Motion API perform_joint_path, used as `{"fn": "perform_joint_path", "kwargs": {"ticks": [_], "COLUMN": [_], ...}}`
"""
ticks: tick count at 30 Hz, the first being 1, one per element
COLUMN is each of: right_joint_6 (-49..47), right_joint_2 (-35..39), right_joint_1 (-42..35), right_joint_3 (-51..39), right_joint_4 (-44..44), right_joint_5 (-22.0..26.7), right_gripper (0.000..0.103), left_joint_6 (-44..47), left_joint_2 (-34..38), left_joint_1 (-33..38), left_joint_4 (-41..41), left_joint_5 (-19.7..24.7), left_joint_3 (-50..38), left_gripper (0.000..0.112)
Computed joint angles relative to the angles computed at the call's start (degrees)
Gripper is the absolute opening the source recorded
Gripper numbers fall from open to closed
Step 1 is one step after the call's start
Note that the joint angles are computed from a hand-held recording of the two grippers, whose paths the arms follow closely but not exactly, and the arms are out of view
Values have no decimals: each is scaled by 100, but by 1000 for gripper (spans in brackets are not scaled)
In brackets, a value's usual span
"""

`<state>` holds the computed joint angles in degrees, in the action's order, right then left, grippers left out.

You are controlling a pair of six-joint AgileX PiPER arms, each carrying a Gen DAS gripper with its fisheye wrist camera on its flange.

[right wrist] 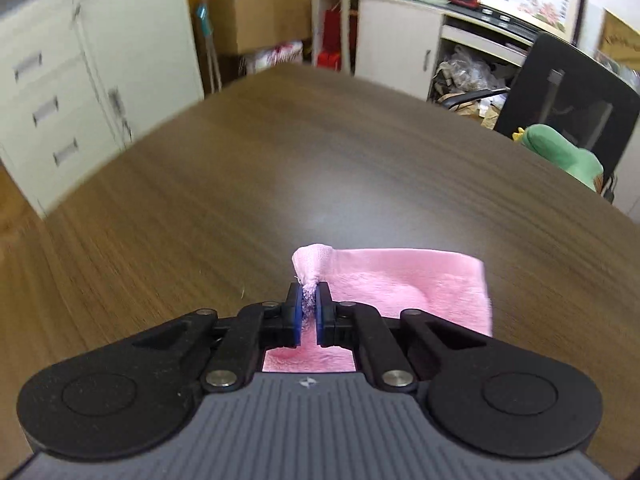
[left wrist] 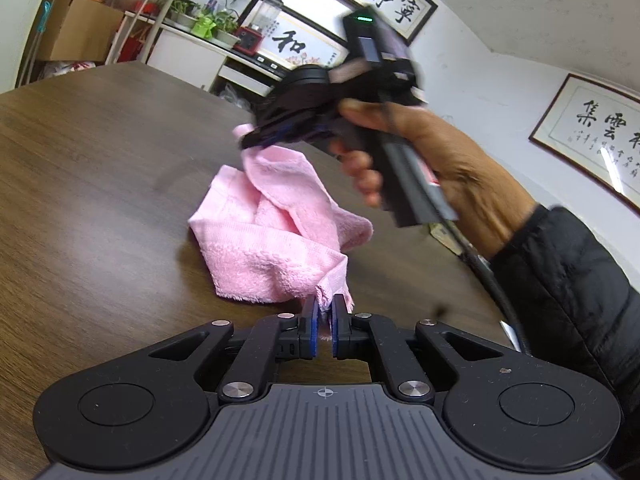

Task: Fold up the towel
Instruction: 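Pull the grippers apart and lay the towel flat over the table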

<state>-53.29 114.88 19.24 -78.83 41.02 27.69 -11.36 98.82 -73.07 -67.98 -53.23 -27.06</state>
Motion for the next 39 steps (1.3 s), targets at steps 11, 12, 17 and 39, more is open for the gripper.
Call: {"fn": "perform_joint_path", "kwargs": {"ticks": [11, 12, 17, 39], "right_joint_6": [-1733, -1608, -1131, -6222], "right_joint_2": [-501, -383, 302, -326], "right_joint_1": [-2246, -2355, -2963, -7326], "right_joint_3": [-591, -869, -2329, 2893], "right_joint_4": [3121, 3149, 3397, 2948], "right_joint_5": [1226, 1273, 1700, 4177], "right_gripper": [6, 6, 7, 7], "left_joint_6": [3832, 4226, 5935, 2071], "left_joint_2": [-1095, -1031, -673, -452], "left_joint_1": [2961, 3254, 3914, 537], "left_joint_4": [-1013, -1235, -2455, -1315], "left_joint_5": [2104, 2311, 2474, 664], "left_joint_3": [-1731, -2068, -3466, -681], "left_gripper": [4, 4, 4, 5]}}
